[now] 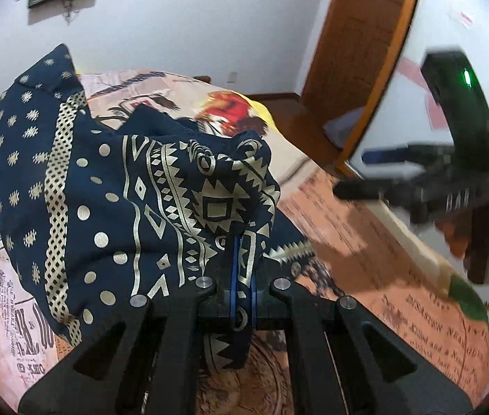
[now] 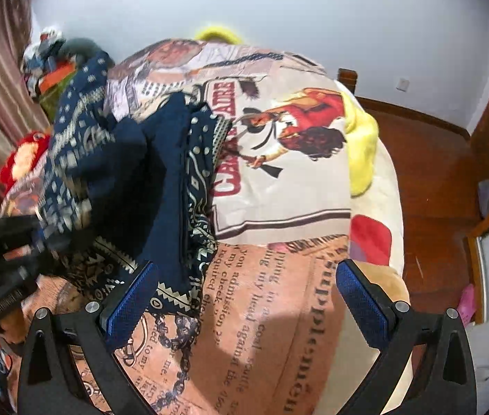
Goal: Fold large clothes
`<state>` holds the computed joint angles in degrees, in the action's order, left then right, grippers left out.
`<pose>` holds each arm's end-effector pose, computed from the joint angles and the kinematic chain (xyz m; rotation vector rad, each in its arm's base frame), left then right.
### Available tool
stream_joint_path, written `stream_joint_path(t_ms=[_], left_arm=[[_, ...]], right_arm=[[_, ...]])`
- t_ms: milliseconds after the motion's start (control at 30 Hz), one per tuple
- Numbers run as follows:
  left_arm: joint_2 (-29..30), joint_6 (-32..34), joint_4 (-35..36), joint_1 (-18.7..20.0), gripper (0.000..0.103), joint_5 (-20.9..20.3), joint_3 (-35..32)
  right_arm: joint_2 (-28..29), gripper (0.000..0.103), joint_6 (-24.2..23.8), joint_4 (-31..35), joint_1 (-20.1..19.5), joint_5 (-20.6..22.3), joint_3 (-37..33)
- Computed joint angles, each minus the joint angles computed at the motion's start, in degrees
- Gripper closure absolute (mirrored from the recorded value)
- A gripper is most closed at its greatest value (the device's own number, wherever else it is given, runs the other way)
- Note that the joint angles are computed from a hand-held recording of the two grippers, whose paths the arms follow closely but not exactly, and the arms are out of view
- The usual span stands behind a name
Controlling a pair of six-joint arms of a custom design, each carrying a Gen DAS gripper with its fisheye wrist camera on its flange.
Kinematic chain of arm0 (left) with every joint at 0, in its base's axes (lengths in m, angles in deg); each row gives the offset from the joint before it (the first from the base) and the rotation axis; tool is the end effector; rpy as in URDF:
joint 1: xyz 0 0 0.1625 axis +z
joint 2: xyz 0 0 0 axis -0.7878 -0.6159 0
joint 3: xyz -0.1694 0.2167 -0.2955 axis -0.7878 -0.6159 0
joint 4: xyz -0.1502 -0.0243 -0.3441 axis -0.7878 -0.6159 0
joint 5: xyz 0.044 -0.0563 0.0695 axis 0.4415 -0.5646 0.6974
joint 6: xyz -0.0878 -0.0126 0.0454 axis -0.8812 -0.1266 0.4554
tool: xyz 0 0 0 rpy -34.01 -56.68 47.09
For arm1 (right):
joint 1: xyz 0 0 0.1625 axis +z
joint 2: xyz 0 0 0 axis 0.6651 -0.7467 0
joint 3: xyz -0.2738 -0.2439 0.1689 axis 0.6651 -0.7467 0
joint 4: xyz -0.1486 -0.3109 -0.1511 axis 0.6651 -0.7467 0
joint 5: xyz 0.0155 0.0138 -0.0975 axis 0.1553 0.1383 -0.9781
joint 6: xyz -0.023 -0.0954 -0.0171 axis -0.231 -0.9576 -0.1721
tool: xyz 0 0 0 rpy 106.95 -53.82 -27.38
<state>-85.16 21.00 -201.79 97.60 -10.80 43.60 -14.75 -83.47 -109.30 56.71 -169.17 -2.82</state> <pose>-0.3629 -0.6525 0.1631 0.5987 2.4907 -0.8077 0.2082 -0.7668 0.3300 0.8623 -2.4728 0.4357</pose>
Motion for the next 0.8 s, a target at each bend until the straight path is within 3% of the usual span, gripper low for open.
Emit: stream_joint_path(t_ms=[167,333,500,600,667,800], left_arm=[[-1.0,-0.8,5.6,-0.4,0.099,-0.2,1.3],[-2.8,-1.7,8.5,0.2,0.099,-3.5,3.7],[-4.2,-1.4,7.5,-0.2,0.099,-3.2,6.7],[-4.7,-0.7,7.4,-0.8,0.099,-1.3,7.7],[-4.8,0.2,8.1,-1.6,0.096,0.5,8.4],[-8.3,0.4,7.5,-3.6,0.088,1.6,12.5]], right_arm=[[0.5,0.001,3.3,3.2,0.7,4.3,-2.8],[5.0,0.001,4.8,9.8,2.0,9.0,-10.1],[10.6,0.001,5.2,16.0,2.8,6.9,-15.2],[14.0,0.001,6.1,18.8,2.8,1.9,-17.5],[14.9,0.001,6.6,19.3,2.3,0.7,-17.5],[16.2,0.000,8.5,21.3,0.9,2.6,-19.4]])
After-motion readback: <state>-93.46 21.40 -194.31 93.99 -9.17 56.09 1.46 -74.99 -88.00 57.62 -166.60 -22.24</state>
